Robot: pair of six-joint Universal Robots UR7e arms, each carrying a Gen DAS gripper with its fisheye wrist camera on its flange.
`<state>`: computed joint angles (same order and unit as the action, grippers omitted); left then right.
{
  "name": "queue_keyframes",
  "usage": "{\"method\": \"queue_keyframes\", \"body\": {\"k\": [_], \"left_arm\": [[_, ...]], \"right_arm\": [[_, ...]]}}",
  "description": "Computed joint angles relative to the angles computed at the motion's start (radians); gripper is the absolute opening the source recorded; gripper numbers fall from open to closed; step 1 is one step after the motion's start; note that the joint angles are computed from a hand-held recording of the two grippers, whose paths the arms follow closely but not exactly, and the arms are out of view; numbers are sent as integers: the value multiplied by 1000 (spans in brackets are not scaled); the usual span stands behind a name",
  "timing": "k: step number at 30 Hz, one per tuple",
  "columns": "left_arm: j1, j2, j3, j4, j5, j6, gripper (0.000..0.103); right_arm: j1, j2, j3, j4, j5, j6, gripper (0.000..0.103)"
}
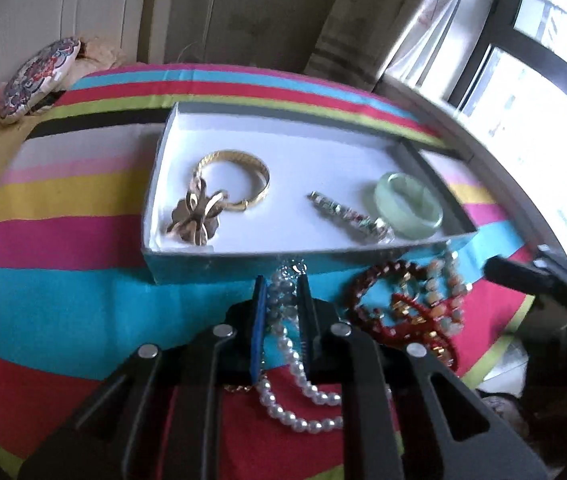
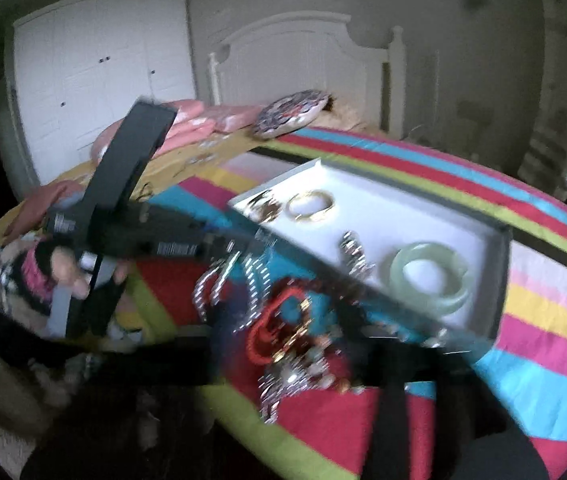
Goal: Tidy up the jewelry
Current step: 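Grasp the pearl necklace with the left tool, then lift the pearl necklace high with the left tool while the right tool holds the red beads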
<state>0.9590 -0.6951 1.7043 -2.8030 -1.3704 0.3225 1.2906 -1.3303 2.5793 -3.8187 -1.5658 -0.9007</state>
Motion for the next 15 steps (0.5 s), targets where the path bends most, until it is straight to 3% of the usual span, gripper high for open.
{"method": "queue_keyframes", "body": {"k": [1,3,8,9,10,11,15], "left_arm": [[1,-11,8,-13,-18,9,14],[-2,-33,28,-35,-35,21,14],[-19,-74,49,-54,-78,36,14],[-21,-81,54,-58,-87,40,14],[-23,-90,60,-64,-98,45,14],[-25,-97,65,-70,-101,49,14],[-33,-128,91,-107,-123,63,14]], "right_arm": [[-5,6,11,-11,16,-18,75],[10,31,10,-24,-12,-34,71],[62,139,-44,-45,-172,-48,42],[64,157,-49,-67,-186,-53,27],[60,168,-47,-96,-181,-61,12],[54,162,-42,-104,-158,-62,8],[36,133,-2,-211,-53,-55,6]]}}
